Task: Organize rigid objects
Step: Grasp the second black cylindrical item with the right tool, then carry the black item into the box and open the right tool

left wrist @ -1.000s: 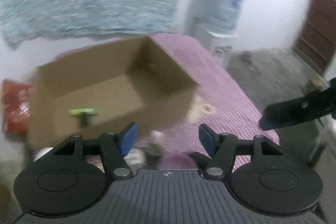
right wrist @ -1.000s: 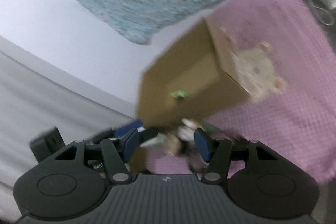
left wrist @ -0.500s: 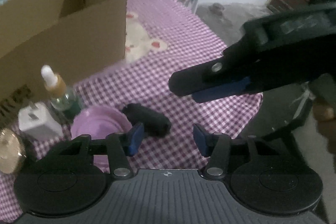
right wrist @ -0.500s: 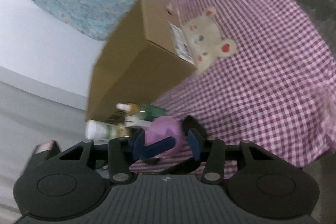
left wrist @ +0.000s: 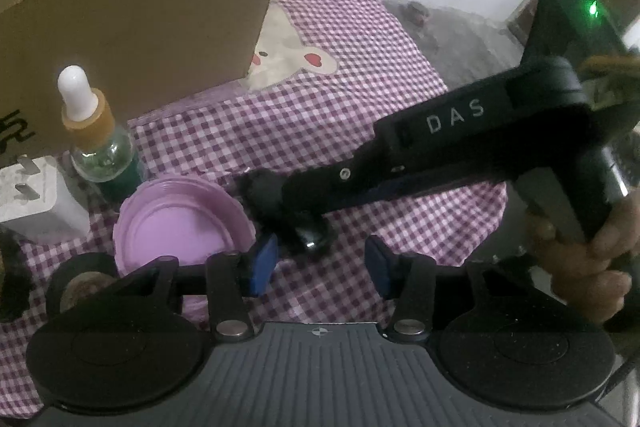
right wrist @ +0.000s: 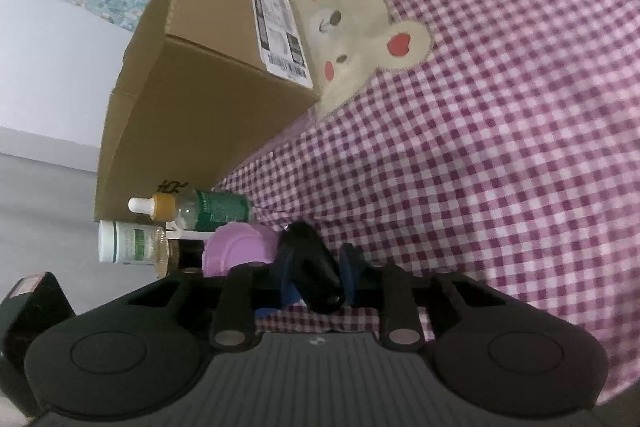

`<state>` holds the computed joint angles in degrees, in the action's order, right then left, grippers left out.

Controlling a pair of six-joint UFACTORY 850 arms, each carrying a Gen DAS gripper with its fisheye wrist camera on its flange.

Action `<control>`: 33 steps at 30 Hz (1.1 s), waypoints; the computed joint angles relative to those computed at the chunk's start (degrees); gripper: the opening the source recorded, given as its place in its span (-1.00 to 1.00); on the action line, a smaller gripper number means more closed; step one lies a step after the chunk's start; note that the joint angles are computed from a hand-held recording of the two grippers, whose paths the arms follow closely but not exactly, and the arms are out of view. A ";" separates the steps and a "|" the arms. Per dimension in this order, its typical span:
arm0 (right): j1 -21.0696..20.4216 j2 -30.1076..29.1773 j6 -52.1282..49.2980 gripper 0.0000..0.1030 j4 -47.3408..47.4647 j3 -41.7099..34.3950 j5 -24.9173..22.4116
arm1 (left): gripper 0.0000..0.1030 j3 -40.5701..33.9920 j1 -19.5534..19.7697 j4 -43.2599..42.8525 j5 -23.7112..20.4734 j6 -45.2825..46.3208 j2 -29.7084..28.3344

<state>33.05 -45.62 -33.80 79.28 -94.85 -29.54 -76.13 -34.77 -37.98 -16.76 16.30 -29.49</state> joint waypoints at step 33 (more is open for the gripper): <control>-4.32 -1.43 -3.39 -0.47 12.01 2.55 -12.02 | -0.68 -10.04 0.82 19.32 -9.91 -22.86 -4.97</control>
